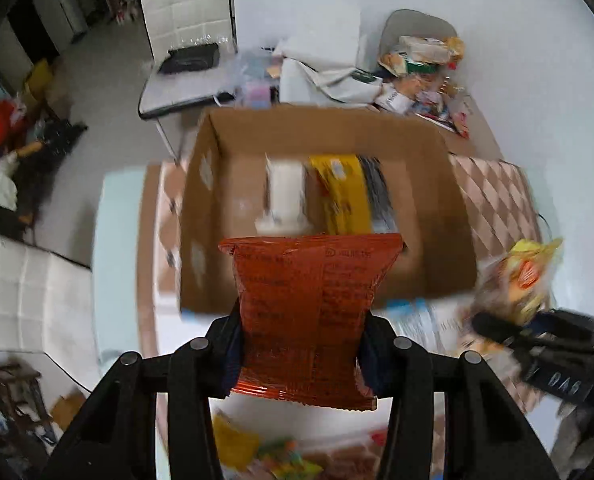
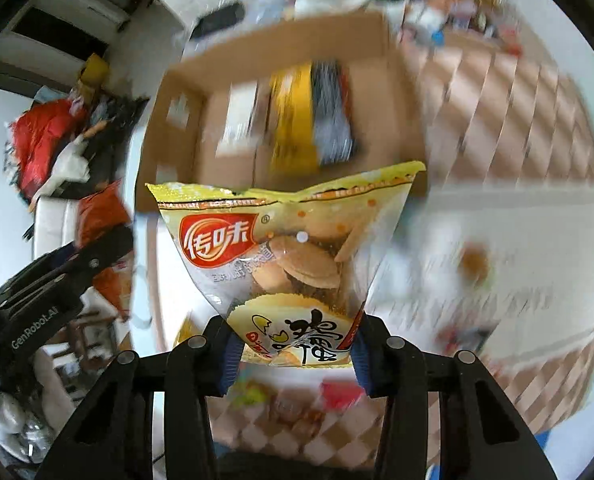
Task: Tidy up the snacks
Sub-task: 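Carry both packets into the box and open both tools to release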
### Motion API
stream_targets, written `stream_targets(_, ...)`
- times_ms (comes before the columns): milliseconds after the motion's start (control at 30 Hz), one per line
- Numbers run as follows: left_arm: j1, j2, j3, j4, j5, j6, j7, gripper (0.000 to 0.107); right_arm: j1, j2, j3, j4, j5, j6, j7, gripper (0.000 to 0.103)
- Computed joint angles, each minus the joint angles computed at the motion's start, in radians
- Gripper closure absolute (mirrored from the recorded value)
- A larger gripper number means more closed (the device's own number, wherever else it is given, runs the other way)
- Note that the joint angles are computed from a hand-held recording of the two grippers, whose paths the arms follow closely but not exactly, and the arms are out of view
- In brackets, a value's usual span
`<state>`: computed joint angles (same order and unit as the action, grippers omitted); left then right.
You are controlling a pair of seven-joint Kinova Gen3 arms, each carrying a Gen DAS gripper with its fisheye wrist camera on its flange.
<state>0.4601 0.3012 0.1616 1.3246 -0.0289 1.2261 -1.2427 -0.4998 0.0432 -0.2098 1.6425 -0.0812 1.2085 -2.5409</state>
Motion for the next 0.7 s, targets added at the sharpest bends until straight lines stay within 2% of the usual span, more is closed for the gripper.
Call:
stream_targets(67,-0.041,0.087,0.045,-0.093,-0.046,0.022,0.003,0.063,0.018,0.075,0.031,-0.092,0.034,0.042,0.034,0.055)
stream_targets(167,-0.116,0.211,0.170,-0.232,-0.141,0.112,0.028,0.064,0.056,0.193,0.069,-0.223,0.066,0.113,0.103,0.055)
stream_targets(333,-0.131,0.425,0.242,-0.463,-0.240,0.255,0.016,0.063,0.077,0.377,0.113,-0.374,0.097,0.165,0.175,0.055)
stream_targets(400,-0.110,0.481,0.203,-0.556,-0.219,0.323,-0.006,0.063,0.091,0.442,0.130,-0.431,0.101,0.191,0.206,0.055)
stream_targets(467,-0.077,0.539,0.125,-0.649,-0.178,0.386,-0.042,0.063,0.094,0.492,0.141,-0.467,0.101,0.204,0.219,0.055)
stream_targets(633,-0.017,0.659,-0.054,-0.860,-0.063,0.537,-0.113,0.062,0.106,0.560,0.160,-0.483,0.095,0.193,0.228,0.055)
stream_targets(700,-0.005,0.692,-0.085,-0.917,-0.052,0.578,-0.120,0.062,0.112,0.575,0.166,-0.479,0.097,0.183,0.228,0.055)
